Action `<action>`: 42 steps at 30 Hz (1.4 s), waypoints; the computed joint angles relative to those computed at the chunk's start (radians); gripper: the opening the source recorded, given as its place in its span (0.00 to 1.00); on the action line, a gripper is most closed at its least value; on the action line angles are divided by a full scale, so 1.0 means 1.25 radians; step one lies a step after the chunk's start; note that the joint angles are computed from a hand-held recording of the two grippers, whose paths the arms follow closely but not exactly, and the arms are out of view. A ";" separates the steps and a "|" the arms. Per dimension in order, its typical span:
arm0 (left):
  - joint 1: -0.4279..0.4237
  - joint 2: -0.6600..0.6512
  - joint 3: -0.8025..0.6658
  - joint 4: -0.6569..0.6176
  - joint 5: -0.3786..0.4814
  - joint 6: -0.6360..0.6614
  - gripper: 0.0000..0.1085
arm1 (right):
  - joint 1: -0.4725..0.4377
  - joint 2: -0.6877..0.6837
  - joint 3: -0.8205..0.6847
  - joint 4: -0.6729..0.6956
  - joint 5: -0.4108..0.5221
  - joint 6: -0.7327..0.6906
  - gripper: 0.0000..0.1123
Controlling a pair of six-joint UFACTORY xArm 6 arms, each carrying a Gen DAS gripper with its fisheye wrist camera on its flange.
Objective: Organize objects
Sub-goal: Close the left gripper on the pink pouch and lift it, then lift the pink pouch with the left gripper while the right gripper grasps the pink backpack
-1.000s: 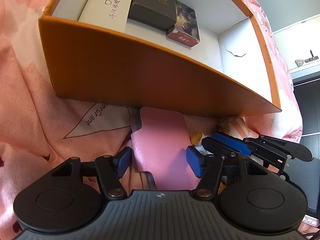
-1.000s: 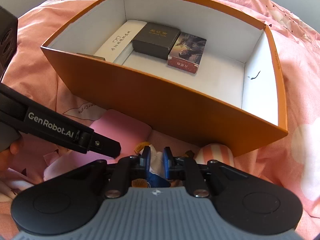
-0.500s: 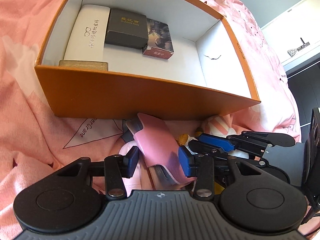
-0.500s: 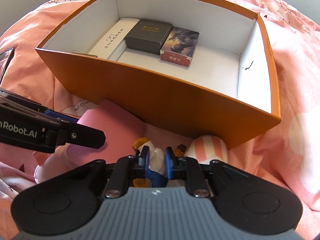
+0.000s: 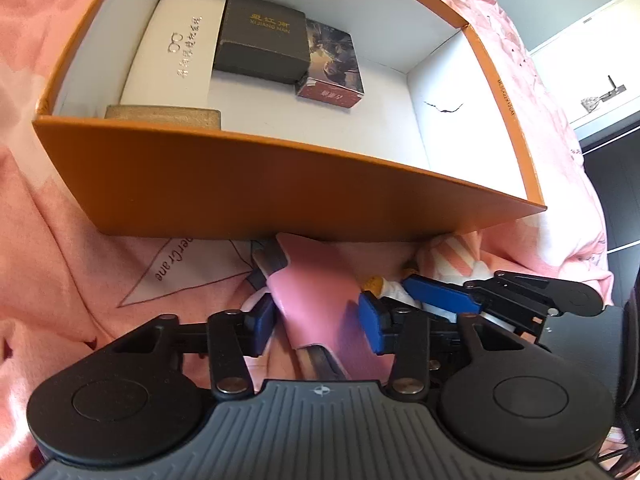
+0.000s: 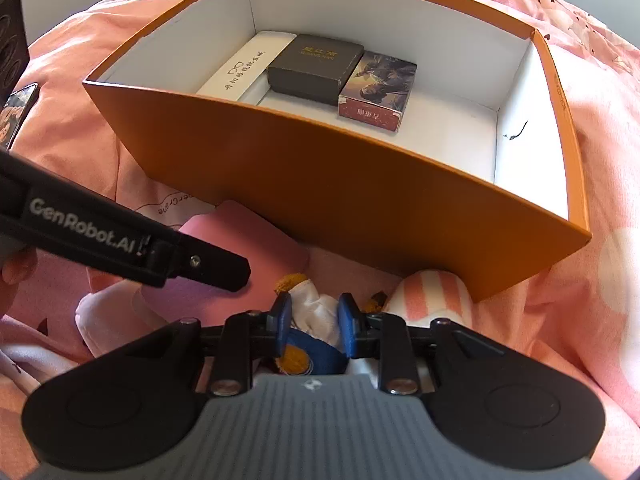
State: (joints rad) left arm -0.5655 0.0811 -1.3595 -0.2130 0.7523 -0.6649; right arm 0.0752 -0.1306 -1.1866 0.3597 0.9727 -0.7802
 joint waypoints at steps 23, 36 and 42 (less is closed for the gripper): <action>-0.036 -0.144 0.007 0.321 0.154 -0.127 0.24 | -0.025 -0.002 -0.107 0.124 0.193 0.055 0.26; -0.006 -0.205 0.093 0.326 0.171 -0.123 0.22 | 0.103 0.064 -0.197 0.016 0.292 0.198 0.44; 0.010 -0.201 0.117 0.258 0.145 -0.129 0.23 | 0.184 0.045 -0.147 -0.126 0.243 0.196 0.63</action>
